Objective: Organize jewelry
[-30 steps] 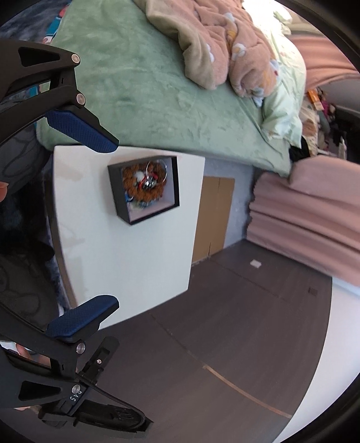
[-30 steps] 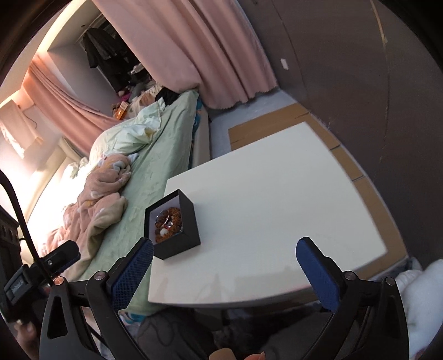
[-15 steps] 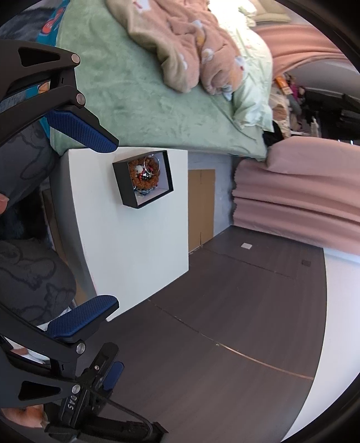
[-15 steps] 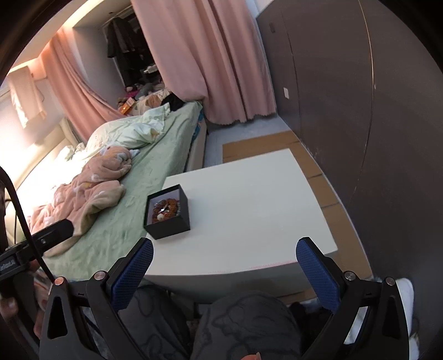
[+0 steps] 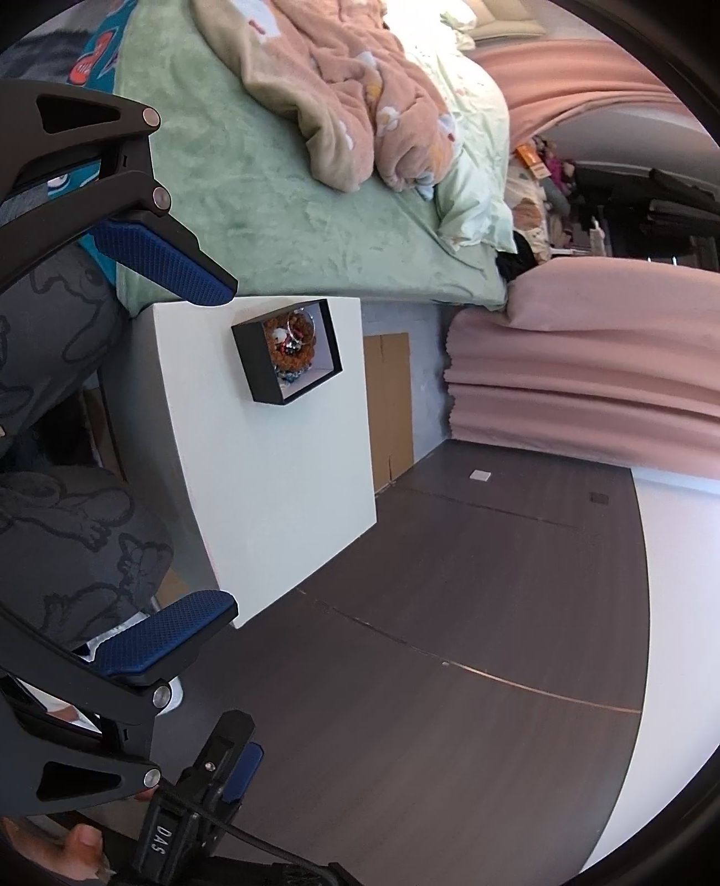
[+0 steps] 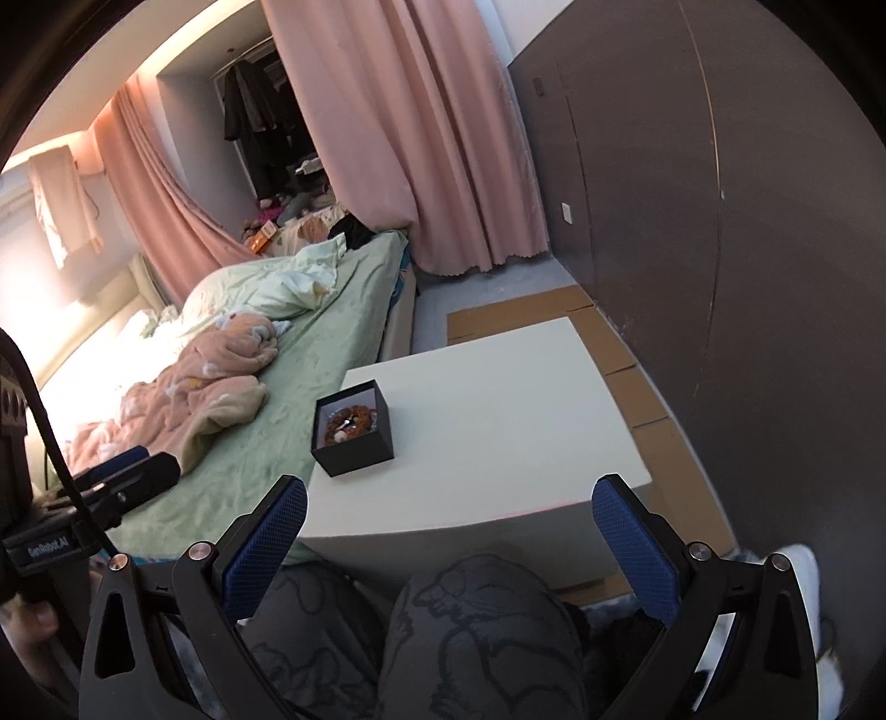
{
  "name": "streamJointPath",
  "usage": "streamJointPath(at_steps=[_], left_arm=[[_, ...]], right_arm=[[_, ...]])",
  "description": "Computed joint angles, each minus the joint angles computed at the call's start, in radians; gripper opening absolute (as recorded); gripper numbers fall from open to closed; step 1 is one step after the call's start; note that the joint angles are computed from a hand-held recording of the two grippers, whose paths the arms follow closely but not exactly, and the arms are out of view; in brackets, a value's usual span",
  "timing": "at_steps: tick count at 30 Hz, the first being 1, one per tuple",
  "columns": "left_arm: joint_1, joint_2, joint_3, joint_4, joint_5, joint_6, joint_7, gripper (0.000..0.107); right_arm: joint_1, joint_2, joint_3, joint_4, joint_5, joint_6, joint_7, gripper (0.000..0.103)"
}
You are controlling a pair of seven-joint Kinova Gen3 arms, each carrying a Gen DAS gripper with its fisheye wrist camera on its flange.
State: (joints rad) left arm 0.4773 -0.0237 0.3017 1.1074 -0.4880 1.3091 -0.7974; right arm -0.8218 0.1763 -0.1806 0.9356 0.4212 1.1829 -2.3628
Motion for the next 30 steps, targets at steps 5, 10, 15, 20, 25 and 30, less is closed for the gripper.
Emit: streamJointPath(at_steps=[5,10,15,20,25,30], left_arm=[[0.002,-0.004,0.005,-0.011,0.002,0.010,-0.005,0.103],[0.014,-0.004,0.019,-0.015,-0.025,0.015,-0.011,0.103],[0.022,-0.005,0.022,-0.014,-0.024,0.019,-0.016,0.103],[0.032,-0.003,0.026,-0.028,-0.016,0.028,-0.034,0.103],[0.041,-0.004,0.031,-0.035,-0.021,0.026,-0.038,0.103],[0.050,-0.001,0.031,-0.040,-0.025,0.038,-0.036,0.103]], right_arm=[[-0.007,-0.019,-0.010,0.021,0.012,-0.008,0.000,0.103],[-0.009,-0.029,-0.021,0.037,0.022,-0.016,-0.002,0.103],[-0.014,-0.032,-0.027,0.040,0.039,-0.020,-0.001,0.103],[-0.014,-0.029,-0.028,0.028,0.032,0.000,-0.008,0.103],[0.029,-0.037,-0.028,0.032,-0.064,-0.016,0.000,0.103],[0.033,-0.044,-0.028,0.045,-0.056,-0.015,-0.008,0.103]])
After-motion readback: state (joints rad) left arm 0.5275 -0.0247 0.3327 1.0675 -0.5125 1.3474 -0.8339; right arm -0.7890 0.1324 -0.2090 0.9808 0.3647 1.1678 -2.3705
